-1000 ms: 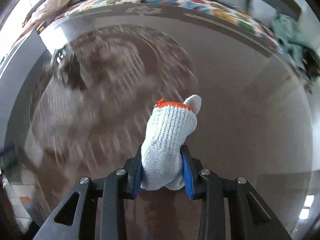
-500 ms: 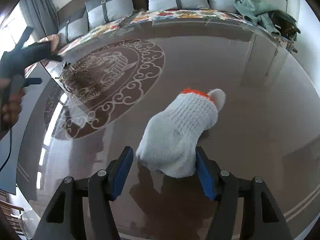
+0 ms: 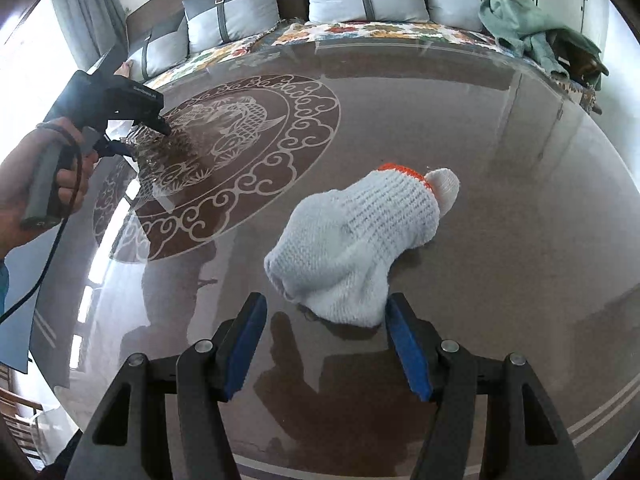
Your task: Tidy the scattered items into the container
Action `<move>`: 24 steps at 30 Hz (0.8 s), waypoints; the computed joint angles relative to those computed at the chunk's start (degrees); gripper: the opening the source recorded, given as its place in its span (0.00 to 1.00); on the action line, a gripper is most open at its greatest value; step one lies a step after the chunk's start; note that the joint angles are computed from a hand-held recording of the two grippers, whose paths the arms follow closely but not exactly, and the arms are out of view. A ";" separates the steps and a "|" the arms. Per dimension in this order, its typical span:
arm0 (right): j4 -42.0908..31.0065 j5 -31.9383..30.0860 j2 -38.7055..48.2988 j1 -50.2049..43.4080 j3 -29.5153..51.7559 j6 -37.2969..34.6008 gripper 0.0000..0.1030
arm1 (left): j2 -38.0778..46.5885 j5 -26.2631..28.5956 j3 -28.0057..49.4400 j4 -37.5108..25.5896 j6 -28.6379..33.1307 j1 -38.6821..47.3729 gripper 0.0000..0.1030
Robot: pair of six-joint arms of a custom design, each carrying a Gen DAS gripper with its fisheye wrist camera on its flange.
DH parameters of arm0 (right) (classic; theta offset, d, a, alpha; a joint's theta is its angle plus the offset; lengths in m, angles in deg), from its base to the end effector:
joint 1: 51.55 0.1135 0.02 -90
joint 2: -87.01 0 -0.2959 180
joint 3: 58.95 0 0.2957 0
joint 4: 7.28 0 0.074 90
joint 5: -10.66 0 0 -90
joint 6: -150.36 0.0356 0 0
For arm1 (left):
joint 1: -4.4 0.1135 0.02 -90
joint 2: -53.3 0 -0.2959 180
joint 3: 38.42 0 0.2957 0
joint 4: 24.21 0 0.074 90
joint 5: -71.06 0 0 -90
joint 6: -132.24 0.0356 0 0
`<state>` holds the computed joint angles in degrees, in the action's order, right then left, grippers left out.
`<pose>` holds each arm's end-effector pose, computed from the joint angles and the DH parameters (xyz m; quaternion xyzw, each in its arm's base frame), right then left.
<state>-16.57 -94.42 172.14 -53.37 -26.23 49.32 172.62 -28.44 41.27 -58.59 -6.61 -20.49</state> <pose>0.2268 0.0021 0.0786 -0.1092 0.9556 0.0993 0.2551 0.3859 -0.1726 0.0780 -0.2161 0.9630 -0.0176 0.1601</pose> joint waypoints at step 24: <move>-9.07 1.03 5.81 2.93 12.82 12.42 0.62 | -24.09 -6.96 -31.64 11.53 -5.79 -26.15 0.47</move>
